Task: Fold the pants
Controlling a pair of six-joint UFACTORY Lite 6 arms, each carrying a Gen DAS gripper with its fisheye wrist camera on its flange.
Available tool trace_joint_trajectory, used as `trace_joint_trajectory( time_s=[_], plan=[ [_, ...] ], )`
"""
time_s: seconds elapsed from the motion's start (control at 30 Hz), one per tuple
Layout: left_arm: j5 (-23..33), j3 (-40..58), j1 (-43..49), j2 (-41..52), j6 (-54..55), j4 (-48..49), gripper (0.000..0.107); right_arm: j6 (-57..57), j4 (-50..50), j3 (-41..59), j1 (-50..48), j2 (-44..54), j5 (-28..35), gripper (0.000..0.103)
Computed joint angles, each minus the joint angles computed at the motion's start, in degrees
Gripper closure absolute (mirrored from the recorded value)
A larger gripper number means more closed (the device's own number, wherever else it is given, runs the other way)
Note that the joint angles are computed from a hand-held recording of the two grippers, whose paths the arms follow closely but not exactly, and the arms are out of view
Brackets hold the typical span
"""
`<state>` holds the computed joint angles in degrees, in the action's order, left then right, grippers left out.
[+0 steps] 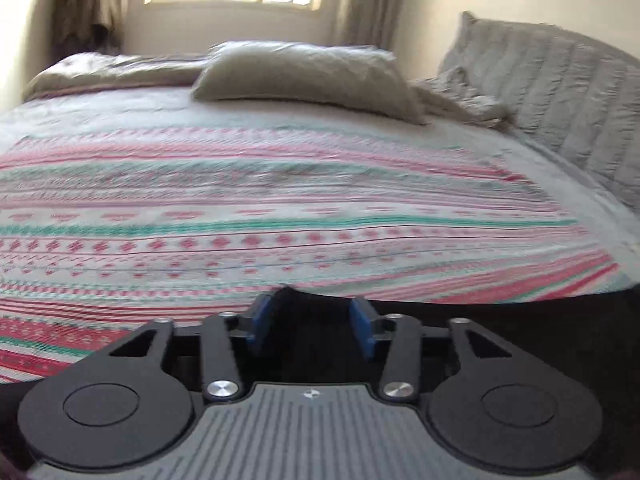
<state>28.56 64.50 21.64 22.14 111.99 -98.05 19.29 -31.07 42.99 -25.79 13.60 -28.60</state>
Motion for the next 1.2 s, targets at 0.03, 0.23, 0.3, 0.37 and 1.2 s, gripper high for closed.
trace_joint_trajectory(
  time_s=[0.03, 0.23, 0.3, 0.37, 1.2],
  plan=[
    [2.55, -3.54, -0.24, -3.12, 0.80, 0.35, 0.048, 0.13, -2.38, -2.94, 1.13, -3.71, -0.73, 0.062],
    [10.74, -19.71, -7.04, -15.20, 4.84, 5.11, 0.036, 16.24, -30.41, -11.03, 15.53, -15.26, -3.58, 0.056],
    [9.57, -24.68, -9.82, -18.10, 10.07, 4.39, 0.035, 16.78, -33.03, -11.54, 21.84, -14.44, -4.03, 0.055],
    [8.39, -28.13, -10.38, -18.85, 16.55, 2.61, 0.035, 14.10, -30.96, -11.73, 26.89, -12.83, -2.21, 0.055],
    [17.05, -26.82, 34.86, -27.19, 4.18, 36.93, 0.028, 10.33, -47.06, -15.66, -30.06, -12.70, -7.04, 0.055]
  ],
)
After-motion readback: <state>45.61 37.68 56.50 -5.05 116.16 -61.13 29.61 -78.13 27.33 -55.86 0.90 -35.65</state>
